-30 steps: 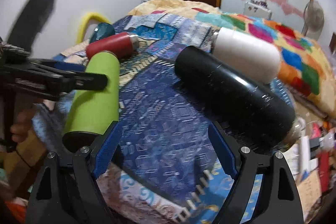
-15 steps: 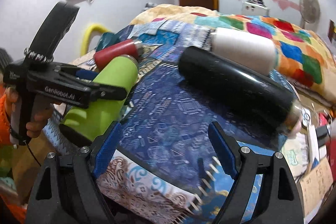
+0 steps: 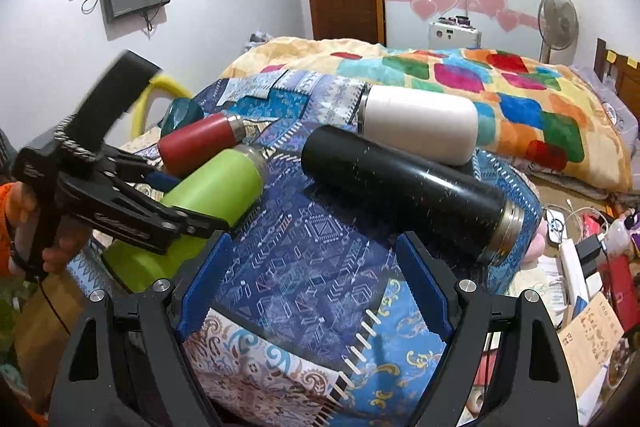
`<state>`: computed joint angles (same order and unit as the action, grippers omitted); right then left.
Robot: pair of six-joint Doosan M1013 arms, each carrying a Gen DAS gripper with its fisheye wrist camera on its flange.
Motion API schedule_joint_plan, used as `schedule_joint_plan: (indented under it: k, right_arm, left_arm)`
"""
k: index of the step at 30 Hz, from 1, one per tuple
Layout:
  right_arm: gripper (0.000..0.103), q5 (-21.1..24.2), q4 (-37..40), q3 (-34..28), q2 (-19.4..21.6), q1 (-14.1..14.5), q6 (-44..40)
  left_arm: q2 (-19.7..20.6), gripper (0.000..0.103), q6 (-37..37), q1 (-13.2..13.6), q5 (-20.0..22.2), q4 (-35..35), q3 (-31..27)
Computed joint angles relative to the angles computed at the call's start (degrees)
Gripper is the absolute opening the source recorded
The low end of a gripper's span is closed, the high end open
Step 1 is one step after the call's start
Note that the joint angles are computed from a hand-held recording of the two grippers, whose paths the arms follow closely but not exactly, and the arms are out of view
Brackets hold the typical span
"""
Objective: Flip cup upright
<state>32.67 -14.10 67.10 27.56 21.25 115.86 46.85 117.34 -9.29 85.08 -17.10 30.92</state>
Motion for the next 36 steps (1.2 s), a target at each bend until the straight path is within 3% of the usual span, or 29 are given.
schedule_joint_plan:
  k: [8, 24, 31, 36]
  right_arm:
    - [0.083, -2.0, -2.3, 0.3, -0.7, 0.4, 3.2]
    - [0.088, -4.4, -10.0, 0.1, -1.6, 2.2, 8.7]
    - [0.094, -5.3, -13.0, -0.5, -1.4, 2.6, 11.4]
    - [0.096, -5.7, -15.0, -0.4, -1.4, 2.7, 13.1]
  left_arm:
    - [-0.8, 0.064, 0.0, 0.8, -1.9, -3.2, 1.4]
    - [-14.2, 0.062, 8.9, 4.8, -22.2, -14.6, 18.9]
    - [-15.5, 0.062, 12.4, 5.1, -27.8, -17.9, 20.0]
    - [-14.5, 0.062, 12.7, 5.1, -27.7, -19.7, 18.7]
